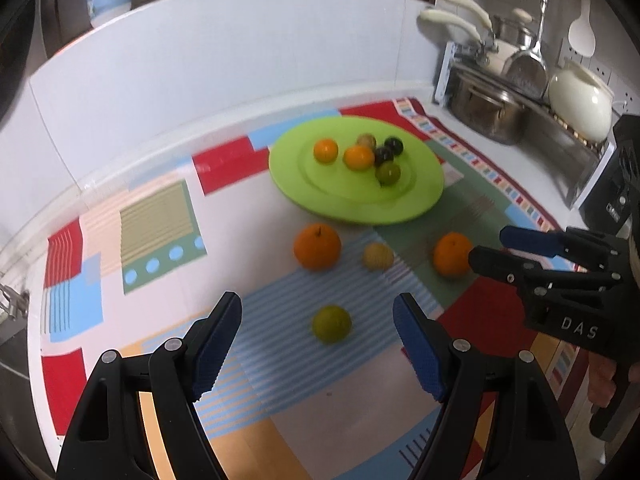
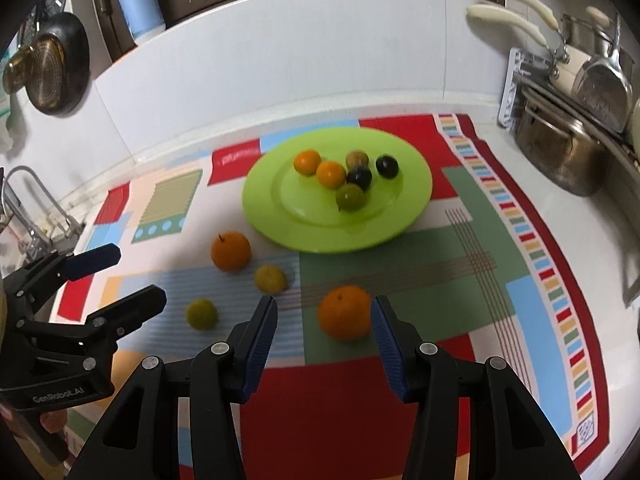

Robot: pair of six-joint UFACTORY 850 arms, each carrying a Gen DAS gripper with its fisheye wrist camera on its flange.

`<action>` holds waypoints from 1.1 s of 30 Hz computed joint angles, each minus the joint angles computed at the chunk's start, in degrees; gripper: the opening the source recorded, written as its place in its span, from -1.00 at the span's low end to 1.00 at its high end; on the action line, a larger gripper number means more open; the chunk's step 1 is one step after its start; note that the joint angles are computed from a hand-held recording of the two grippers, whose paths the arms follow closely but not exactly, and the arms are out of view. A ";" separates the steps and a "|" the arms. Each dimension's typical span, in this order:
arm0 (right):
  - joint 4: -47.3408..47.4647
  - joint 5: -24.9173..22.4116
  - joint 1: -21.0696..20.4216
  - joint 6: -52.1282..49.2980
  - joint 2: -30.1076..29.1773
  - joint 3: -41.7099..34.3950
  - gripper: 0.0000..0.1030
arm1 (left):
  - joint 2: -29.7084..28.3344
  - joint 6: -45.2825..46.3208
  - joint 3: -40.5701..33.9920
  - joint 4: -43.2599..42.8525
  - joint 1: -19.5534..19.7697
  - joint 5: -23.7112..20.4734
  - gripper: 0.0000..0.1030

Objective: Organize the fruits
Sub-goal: 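Withdraw both tools from the plate toward the remaining fruits, then grasp the green lime with the left tool while the right tool grasps the large orange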

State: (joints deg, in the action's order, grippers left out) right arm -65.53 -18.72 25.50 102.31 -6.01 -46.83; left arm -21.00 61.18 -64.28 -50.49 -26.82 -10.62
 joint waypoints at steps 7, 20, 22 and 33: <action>3.90 0.95 -0.12 -3.63 -1.21 0.33 -0.04 | -1.94 -6.35 -0.61 6.53 0.06 -1.61 0.51; 7.67 3.33 -2.06 -7.79 -4.25 -0.81 -0.04 | -5.80 -14.25 -3.53 13.75 -0.12 -4.06 0.22; 7.80 3.69 -2.33 -8.13 -4.69 -1.13 -0.04 | -6.36 -14.90 -4.17 13.90 -0.10 -4.73 0.15; 9.94 3.89 -3.74 -11.56 -7.12 -2.89 -0.04 | -8.09 -11.90 -5.92 10.33 0.08 -7.16 -0.31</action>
